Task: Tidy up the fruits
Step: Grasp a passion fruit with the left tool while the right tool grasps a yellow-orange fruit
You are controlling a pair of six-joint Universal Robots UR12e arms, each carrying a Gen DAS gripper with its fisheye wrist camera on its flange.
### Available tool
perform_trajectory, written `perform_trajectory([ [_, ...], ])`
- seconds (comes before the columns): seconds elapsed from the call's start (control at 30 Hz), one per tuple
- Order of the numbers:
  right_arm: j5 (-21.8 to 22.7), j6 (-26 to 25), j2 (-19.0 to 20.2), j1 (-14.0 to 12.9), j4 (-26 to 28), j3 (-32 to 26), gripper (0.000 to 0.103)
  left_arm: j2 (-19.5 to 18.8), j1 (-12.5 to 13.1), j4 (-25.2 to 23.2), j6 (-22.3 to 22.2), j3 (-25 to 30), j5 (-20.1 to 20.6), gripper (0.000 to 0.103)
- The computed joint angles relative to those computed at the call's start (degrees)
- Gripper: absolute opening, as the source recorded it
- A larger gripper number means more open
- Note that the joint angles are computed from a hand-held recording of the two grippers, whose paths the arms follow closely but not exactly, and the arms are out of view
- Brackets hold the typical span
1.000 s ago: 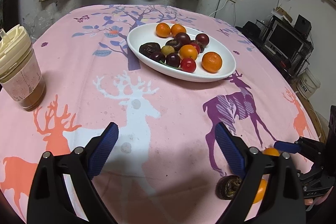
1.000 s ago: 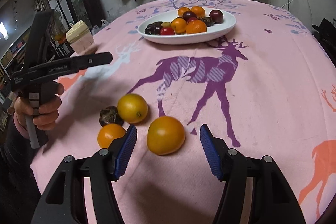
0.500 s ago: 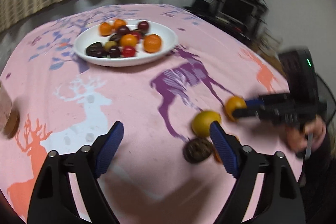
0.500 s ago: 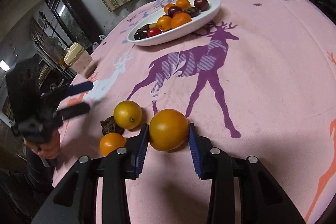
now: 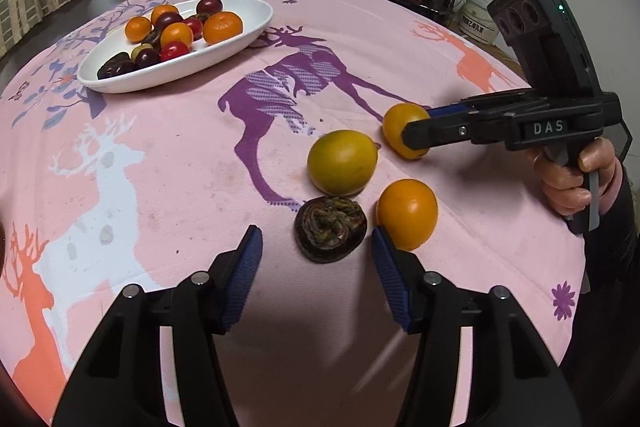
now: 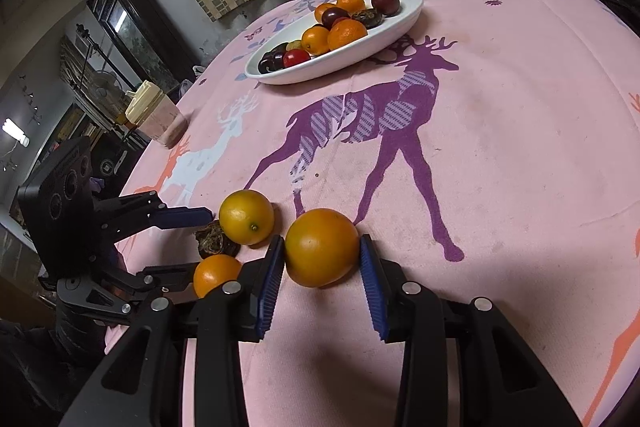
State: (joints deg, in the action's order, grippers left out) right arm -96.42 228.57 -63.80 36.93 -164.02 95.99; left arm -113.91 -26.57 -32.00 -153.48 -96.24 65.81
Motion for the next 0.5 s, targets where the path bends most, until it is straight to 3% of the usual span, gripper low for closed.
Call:
perform_trajectory([
  [0.2, 0.1, 0.2, 0.0, 0.0, -0.2, 0.0, 0.038, -0.5, -0.5, 0.0, -0.1, 0.7, 1.0, 0.054],
  [0.27, 0.1, 0.2, 0.0, 0.0, -0.2, 0.0, 0.038, -0.6, -0.5, 0.1, -0.3, 0.7, 1.0, 0.051],
  [0.33, 0.0, 0.2, 0.0, 0.0, -0.3, 0.0, 0.038, -0.6, -0.3, 0.0, -0.4, 0.8, 0.5, 0.039],
  [0.5, -0.1, 0.0, 0.0, 0.0, -0.5, 0.0, 0.038, -0.4, -0.1, -0.4, -1.0, 0.8, -0.1, 0.038],
])
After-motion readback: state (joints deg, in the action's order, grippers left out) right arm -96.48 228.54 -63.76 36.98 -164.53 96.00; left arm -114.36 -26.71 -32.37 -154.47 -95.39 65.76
